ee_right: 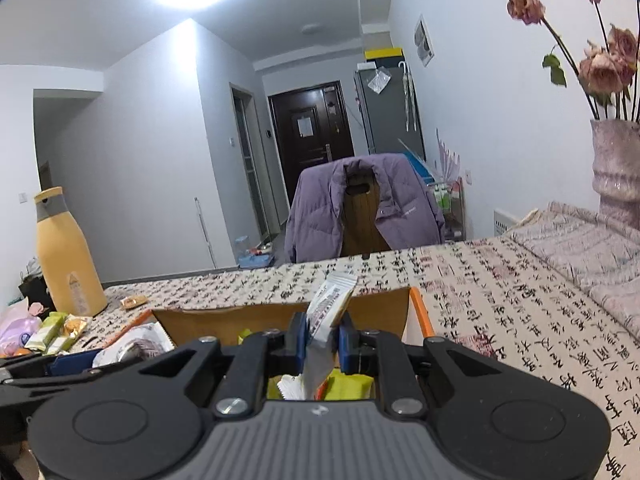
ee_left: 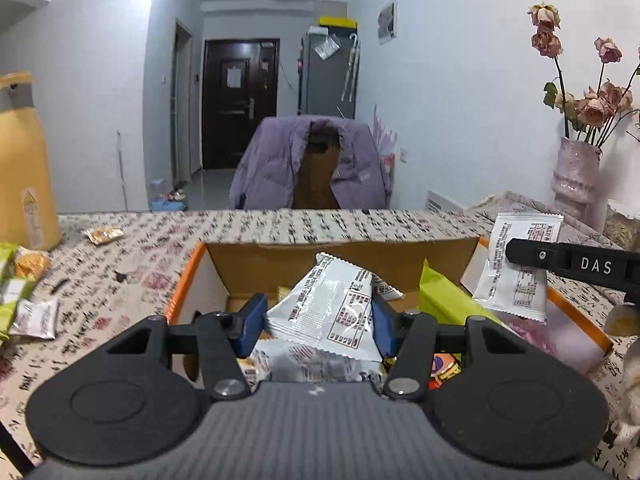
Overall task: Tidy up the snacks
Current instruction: 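Lower both packets into the box and open both grippers, then withdraw both grippers from the box back over the snack heap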
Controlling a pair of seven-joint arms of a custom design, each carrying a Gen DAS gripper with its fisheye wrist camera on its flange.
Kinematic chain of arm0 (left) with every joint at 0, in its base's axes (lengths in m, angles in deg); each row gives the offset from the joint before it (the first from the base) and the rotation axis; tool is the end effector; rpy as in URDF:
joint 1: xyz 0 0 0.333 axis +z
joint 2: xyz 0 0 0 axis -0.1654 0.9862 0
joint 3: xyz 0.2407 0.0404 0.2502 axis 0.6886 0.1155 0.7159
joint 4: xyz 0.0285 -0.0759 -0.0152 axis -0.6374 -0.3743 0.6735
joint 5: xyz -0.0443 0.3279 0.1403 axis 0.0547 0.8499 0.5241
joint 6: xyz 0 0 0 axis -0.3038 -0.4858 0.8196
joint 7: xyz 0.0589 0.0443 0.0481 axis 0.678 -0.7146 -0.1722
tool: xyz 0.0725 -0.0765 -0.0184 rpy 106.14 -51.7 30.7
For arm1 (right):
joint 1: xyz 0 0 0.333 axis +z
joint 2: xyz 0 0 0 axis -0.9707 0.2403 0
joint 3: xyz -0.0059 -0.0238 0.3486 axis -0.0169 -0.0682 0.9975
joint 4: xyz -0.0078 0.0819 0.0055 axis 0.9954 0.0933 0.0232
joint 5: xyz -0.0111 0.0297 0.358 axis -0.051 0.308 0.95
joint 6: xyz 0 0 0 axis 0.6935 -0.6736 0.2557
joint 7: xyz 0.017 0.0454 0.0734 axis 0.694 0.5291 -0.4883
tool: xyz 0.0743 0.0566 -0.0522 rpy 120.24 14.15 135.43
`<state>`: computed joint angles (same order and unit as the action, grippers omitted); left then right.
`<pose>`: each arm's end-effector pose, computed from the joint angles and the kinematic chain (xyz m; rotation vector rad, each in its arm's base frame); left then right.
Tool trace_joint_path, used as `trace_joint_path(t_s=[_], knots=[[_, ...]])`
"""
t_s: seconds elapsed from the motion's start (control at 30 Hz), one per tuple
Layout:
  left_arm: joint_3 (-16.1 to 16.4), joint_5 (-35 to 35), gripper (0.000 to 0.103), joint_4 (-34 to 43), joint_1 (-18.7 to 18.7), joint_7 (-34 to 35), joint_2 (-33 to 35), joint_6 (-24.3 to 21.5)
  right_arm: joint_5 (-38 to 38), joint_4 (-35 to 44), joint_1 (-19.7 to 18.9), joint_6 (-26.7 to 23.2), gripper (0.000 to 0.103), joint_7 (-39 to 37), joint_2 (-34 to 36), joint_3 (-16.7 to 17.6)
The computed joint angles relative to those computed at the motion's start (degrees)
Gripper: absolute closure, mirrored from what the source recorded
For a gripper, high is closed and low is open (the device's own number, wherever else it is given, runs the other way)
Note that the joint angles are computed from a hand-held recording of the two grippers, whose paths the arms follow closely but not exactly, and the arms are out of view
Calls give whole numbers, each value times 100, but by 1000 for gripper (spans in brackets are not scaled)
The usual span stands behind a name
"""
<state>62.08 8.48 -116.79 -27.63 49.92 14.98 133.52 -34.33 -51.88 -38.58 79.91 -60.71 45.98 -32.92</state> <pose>0.7304 -0.3736 0.3975 -1.1713 1.9415 -1.3075 0.6667 0.3842 0.4085 -1.1429 1.6784 -0.9840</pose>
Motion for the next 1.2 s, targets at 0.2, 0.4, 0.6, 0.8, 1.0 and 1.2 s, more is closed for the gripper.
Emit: trace_joint_path(t_s=[0.2, 0.4, 0.6, 0.8, 1.0, 1.2], knots=[[136, -20, 39, -125, -17, -169, -17, 248, 57, -66, 1, 74, 77, -76, -8, 13], [1194, -80, 0, -350, -467, -1050, -138, 1038, -329, -298, 194, -322, 3, 348, -163, -43], [1242, 142, 0, -257, -467, -1419, -136, 901, -267, -227, 211, -758, 0, -53, -138, 119], [1466, 258, 0, -316, -564, -1699, -189, 984, -345, -330, 220, -829, 0, 27, -230, 132], [1406, 338, 0, -323, -546, -1840, -271, 946, -455, -423, 281, -1065, 0, -138, -383, 216], [1870, 240, 0, -673, -770, -2140, -568, 1149, -396, -533, 307, -1197, 0, -481, -589, 359]])
